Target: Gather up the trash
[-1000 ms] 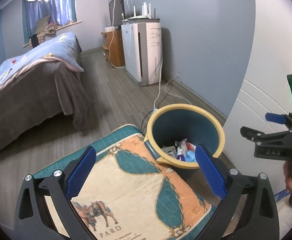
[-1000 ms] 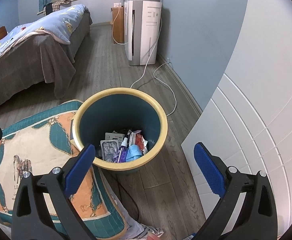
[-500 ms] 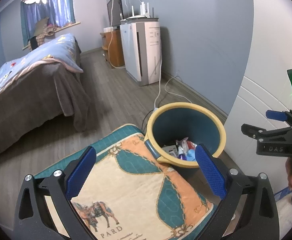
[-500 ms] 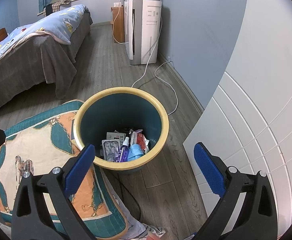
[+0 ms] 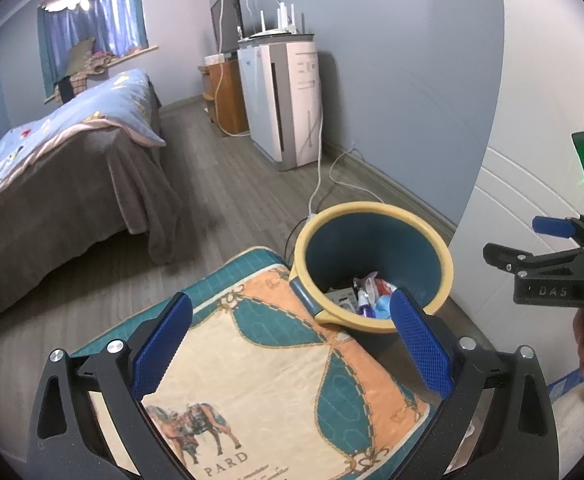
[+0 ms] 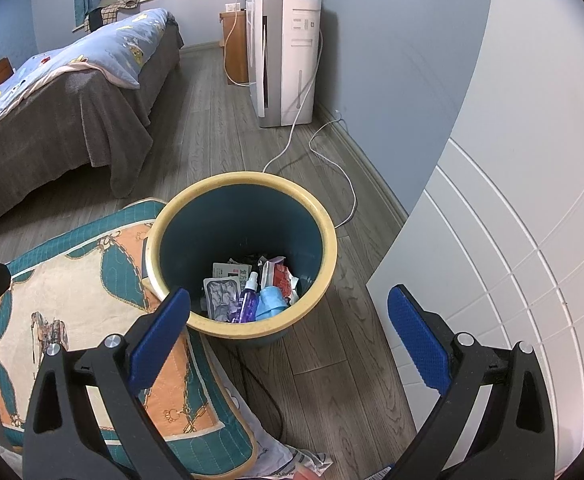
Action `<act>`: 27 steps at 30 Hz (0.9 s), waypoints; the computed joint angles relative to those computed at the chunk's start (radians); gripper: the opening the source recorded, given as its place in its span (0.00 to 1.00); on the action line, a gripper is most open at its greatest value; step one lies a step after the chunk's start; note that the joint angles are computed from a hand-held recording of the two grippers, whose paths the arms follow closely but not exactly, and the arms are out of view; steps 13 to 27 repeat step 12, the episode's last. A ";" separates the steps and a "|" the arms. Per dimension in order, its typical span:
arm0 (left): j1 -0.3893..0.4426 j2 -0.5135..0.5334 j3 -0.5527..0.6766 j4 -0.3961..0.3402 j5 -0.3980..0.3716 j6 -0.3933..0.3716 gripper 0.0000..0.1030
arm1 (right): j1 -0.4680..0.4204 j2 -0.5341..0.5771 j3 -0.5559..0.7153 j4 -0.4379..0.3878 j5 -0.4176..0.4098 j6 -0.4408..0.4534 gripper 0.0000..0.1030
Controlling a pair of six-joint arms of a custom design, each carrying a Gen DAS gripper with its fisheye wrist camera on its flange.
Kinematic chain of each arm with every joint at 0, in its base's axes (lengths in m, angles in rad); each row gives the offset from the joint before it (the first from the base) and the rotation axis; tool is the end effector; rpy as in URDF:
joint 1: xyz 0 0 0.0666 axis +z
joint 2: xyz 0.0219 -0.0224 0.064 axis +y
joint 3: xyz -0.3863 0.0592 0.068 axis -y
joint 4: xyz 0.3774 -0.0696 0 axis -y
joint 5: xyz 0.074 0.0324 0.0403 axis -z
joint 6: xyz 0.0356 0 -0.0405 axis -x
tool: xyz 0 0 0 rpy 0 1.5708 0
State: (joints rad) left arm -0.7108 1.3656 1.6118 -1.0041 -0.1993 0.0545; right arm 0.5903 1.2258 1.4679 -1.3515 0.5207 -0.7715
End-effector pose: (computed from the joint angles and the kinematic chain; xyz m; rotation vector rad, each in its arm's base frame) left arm 0.3490 -0.2916 0.5396 0.6513 2.2218 -0.1572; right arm 0.3159 0.1899 0.5136 0.3760 2.4371 -0.1455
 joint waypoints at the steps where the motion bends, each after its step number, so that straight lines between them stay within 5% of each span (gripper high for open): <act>1: 0.000 0.000 0.000 -0.006 0.001 -0.002 0.95 | 0.001 0.001 0.000 -0.001 -0.001 -0.002 0.94; 27: 0.027 -0.013 0.010 -0.018 0.033 0.001 0.95 | -0.001 0.006 0.010 -0.023 -0.002 -0.028 0.94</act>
